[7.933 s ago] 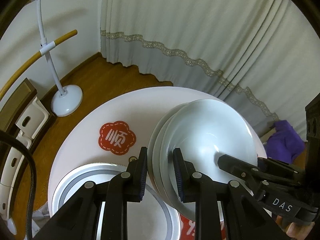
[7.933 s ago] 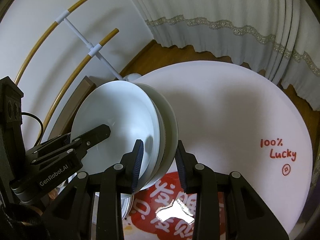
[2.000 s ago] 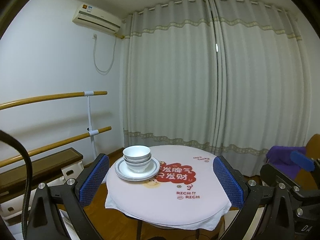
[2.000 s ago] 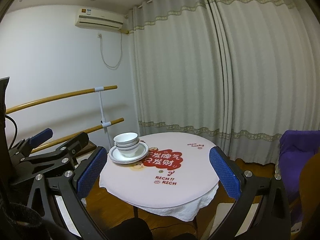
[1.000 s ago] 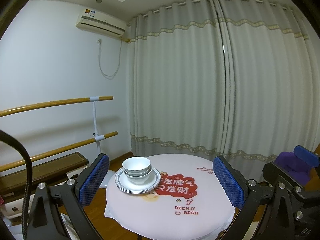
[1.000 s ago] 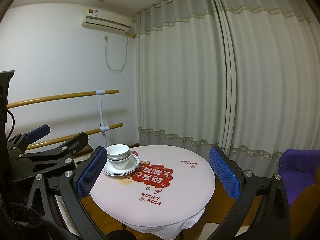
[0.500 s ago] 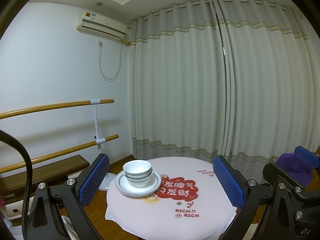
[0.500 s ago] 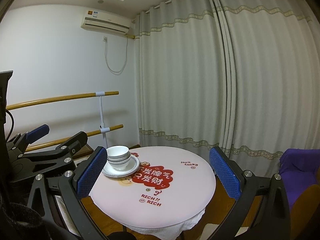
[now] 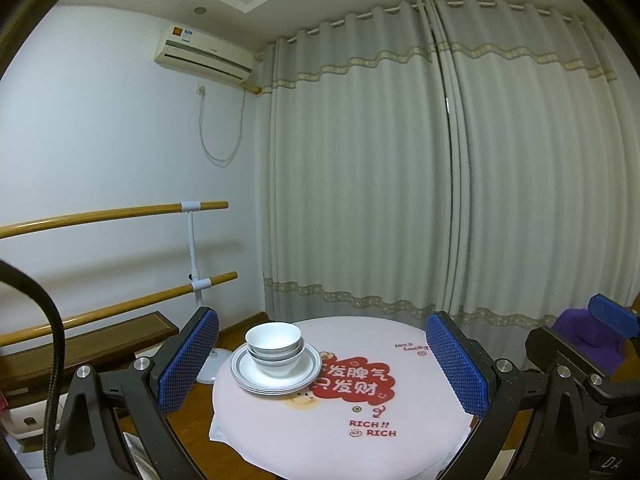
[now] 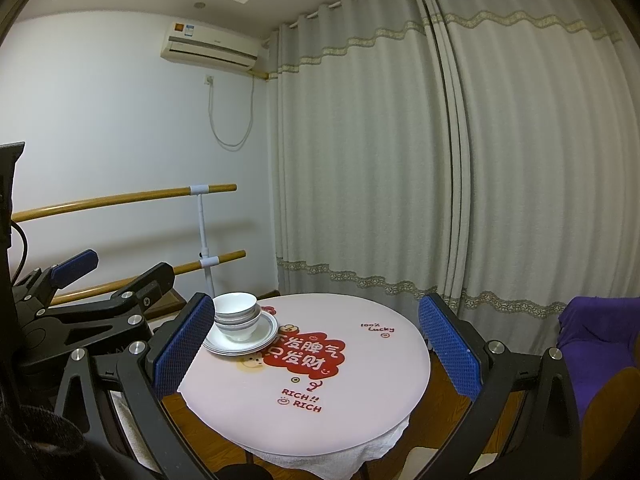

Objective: Organize plates and bowls

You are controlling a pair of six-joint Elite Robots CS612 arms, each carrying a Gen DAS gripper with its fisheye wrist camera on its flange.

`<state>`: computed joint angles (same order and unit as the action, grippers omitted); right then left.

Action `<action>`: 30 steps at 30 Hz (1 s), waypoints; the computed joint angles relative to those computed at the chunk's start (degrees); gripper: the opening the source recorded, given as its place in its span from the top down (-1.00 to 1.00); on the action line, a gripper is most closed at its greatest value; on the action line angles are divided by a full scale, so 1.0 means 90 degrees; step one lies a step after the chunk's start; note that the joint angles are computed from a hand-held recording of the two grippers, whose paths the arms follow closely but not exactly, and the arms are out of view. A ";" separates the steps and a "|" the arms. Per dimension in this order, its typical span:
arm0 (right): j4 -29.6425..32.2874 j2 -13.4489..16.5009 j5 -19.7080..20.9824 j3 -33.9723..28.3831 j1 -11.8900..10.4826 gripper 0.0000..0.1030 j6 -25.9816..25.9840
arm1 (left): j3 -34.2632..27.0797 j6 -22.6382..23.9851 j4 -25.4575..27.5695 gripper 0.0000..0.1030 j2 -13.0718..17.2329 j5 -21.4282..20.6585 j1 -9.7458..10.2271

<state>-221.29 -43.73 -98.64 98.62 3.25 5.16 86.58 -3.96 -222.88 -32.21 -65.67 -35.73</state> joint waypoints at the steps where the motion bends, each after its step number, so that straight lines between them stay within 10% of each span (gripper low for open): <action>1: 0.0002 0.0000 0.0000 0.0000 -0.0001 -1.00 -0.0002 | 0.0001 0.0006 -0.0005 -0.99 0.0004 -0.0001 0.0003; 30: 0.0044 -0.0008 -0.0069 -0.0006 0.0043 -1.00 0.0054 | 0.0040 -0.0003 0.0021 -0.99 -0.0022 0.0003 -0.0001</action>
<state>-220.90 -43.80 -99.26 98.57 3.63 5.65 86.94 -3.99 -222.69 -32.41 -65.64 -35.74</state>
